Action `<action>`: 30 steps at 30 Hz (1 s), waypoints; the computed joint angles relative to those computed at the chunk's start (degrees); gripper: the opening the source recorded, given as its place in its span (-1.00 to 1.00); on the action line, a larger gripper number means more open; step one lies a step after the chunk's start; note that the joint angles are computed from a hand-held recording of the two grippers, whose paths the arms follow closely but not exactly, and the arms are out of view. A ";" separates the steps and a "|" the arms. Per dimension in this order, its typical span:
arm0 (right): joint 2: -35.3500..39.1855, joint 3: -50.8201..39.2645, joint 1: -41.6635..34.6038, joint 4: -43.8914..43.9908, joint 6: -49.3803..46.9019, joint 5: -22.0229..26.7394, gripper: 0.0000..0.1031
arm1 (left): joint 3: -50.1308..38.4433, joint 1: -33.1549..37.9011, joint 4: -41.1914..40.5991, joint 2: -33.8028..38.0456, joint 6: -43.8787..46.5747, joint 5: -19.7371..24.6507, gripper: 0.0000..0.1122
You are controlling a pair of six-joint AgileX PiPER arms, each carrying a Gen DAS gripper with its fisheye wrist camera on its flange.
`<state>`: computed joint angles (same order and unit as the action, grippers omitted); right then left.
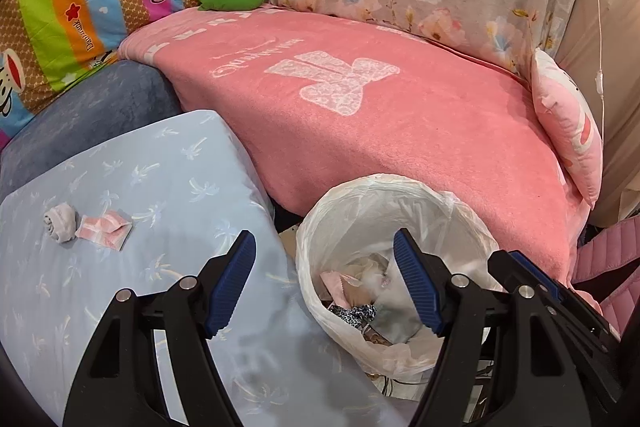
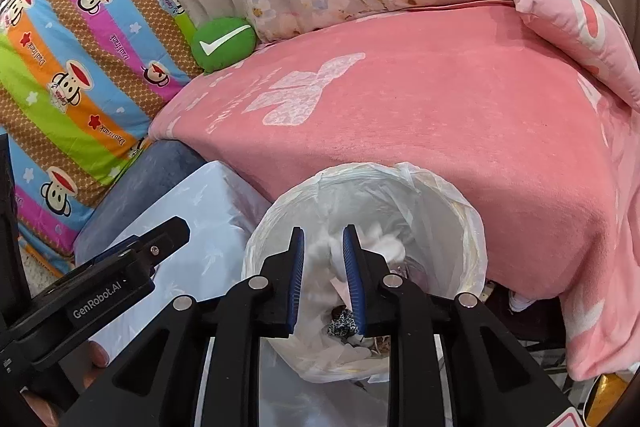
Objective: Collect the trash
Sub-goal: 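Carry the scrunchie and glove over the bin and open both grippers, then move both grippers back over the grey sock and pink strip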
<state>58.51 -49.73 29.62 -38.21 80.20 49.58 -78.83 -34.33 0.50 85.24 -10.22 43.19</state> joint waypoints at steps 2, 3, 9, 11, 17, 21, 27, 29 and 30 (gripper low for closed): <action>0.54 -0.38 0.49 -0.03 -0.03 0.07 -0.58 | 0.35 0.31 -0.08 -0.12 0.05 -0.06 0.22; 0.76 -0.49 0.74 -0.08 0.11 0.10 -0.57 | 0.66 0.53 -0.27 -0.27 0.24 -0.16 0.22; 2.01 -0.90 1.54 0.53 -0.20 -0.42 -0.55 | 1.66 1.50 -0.62 -0.75 0.42 -0.29 0.22; 2.44 -1.09 2.27 0.20 0.34 -0.17 -0.51 | 2.01 2.07 -1.14 -0.96 0.97 -0.32 0.22; 3.44 -1.83 3.71 -0.31 0.98 0.42 -0.46 | 3.03 3.37 -1.83 -1.55 1.60 -0.47 0.22; 4.51 -2.50 4.18 -0.29 0.81 0.51 -0.40 | 3.54 4.21 -2.05 -1.76 1.76 -0.43 0.22; 6.45 -3.69 4.99 -0.23 0.49 0.22 -0.39 | 4.67 6.02 -3.07 -2.40 3.10 -0.57 0.22; 7.34 -4.38 5.33 -0.20 0.44 0.23 -0.39 | 5.03 6.77 -3.52 -2.59 3.66 -0.62 0.22; 7.78 -4.61 5.59 -0.27 0.56 0.16 -0.38 | 5.23 7.15 -3.77 -2.67 3.93 -0.67 0.22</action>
<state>66.29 -54.34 35.20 -38.49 80.76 49.74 -73.60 -27.18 -3.26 82.57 -6.29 42.52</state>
